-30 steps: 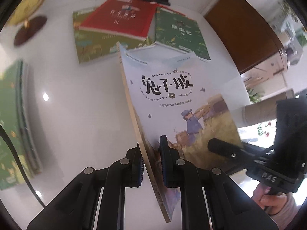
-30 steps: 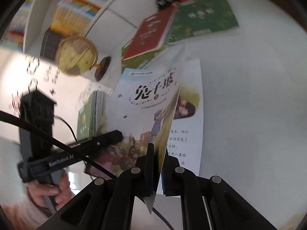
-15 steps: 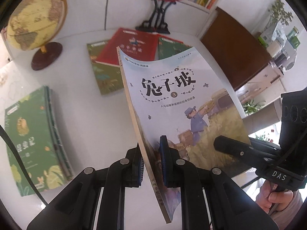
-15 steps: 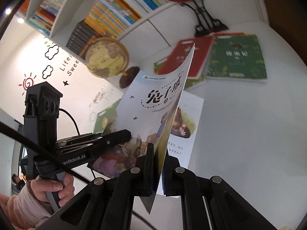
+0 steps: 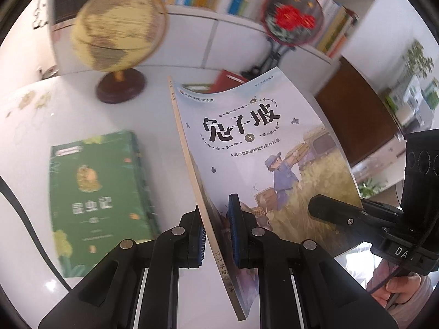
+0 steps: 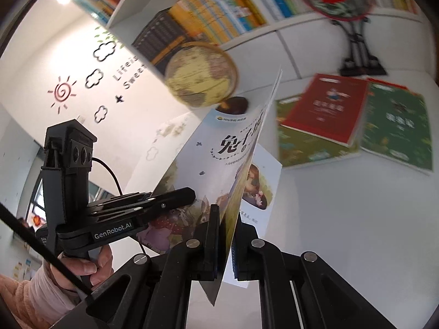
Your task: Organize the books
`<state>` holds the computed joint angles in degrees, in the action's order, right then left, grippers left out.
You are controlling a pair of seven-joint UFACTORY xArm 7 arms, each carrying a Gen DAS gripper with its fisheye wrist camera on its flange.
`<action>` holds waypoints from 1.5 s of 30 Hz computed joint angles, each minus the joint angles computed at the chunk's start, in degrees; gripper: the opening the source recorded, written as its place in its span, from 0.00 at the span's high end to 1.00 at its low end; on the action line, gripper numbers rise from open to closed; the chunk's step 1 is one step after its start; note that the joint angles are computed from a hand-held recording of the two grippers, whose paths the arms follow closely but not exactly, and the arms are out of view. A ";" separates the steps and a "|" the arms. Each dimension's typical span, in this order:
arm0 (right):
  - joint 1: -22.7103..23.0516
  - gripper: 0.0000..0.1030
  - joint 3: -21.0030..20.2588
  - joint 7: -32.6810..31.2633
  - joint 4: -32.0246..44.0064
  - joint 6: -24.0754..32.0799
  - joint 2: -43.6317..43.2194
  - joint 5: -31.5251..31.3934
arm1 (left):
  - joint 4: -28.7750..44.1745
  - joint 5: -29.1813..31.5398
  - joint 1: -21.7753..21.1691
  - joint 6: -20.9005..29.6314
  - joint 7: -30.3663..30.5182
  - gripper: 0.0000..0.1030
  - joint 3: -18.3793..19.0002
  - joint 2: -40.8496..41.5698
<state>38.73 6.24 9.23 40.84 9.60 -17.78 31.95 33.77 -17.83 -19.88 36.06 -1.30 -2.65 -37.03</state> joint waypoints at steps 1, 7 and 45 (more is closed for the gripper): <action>0.41 0.93 -0.20 -0.63 1.46 0.22 1.33 -0.06 | -0.35 0.16 0.58 0.00 0.14 0.89 0.63 -0.52; 0.41 0.93 1.74 -6.86 13.75 2.83 12.28 2.39 | -2.40 0.83 5.55 0.57 2.50 0.89 5.58 -3.10; -5.24 0.90 10.88 17.71 42.80 18.82 44.59 -16.33 | -2.87 -3.37 19.67 5.98 13.69 0.75 9.11 10.22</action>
<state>33.49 17.12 26.94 83.63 28.42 26.81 15.62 30.90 -21.21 -0.21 42.04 12.39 6.45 -26.80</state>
